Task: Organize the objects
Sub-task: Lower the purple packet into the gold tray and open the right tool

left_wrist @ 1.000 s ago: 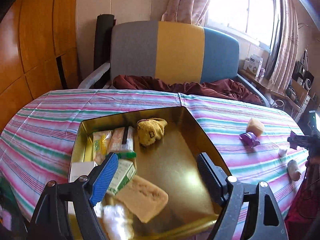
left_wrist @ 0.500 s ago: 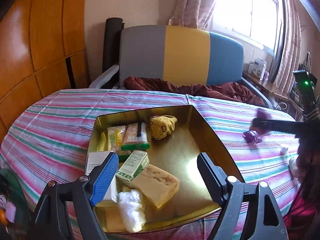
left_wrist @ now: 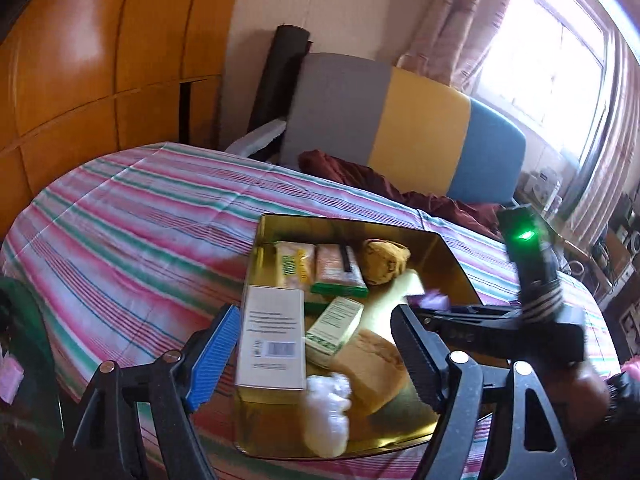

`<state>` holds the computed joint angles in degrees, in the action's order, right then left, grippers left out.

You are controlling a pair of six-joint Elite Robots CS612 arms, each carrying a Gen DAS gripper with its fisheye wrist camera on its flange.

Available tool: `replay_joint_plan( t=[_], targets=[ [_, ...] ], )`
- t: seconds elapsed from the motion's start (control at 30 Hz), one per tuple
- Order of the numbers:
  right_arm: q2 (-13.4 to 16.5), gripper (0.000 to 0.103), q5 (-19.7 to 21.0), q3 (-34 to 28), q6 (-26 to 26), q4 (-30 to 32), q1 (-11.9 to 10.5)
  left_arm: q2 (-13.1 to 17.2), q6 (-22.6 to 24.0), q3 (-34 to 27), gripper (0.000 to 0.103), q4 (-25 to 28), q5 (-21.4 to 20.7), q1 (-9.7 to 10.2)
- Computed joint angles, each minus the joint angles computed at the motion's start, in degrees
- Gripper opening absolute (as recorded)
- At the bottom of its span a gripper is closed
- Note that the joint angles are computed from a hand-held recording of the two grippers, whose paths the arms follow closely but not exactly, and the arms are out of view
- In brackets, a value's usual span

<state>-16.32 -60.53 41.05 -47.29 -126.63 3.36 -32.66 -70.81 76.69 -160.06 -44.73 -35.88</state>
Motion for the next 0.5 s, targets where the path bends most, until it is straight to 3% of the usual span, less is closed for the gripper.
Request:
replay_joint_plan(
  t=[0.17, 0.4, 0.5],
  targets=[
    [0.8, 0.037, 2.3, -1.3, 0.7, 4.1, 0.2, -0.2, -0.8, 0.8, 0.077, -0.2, -0.6, 0.17],
    [-0.9, 0.038, 4.9, 1.8, 1.0, 2.1, -0.5, 0.4, -0.6, -0.3, 0.073, 1.2, -2.6, 0.27],
    [-1.5, 0.048, 6.3, 2.9, 1.9, 0.2, -1.1, 0.7, 0.4, -0.9, 0.073, 1.2, -2.7, 0.1]
  ],
)
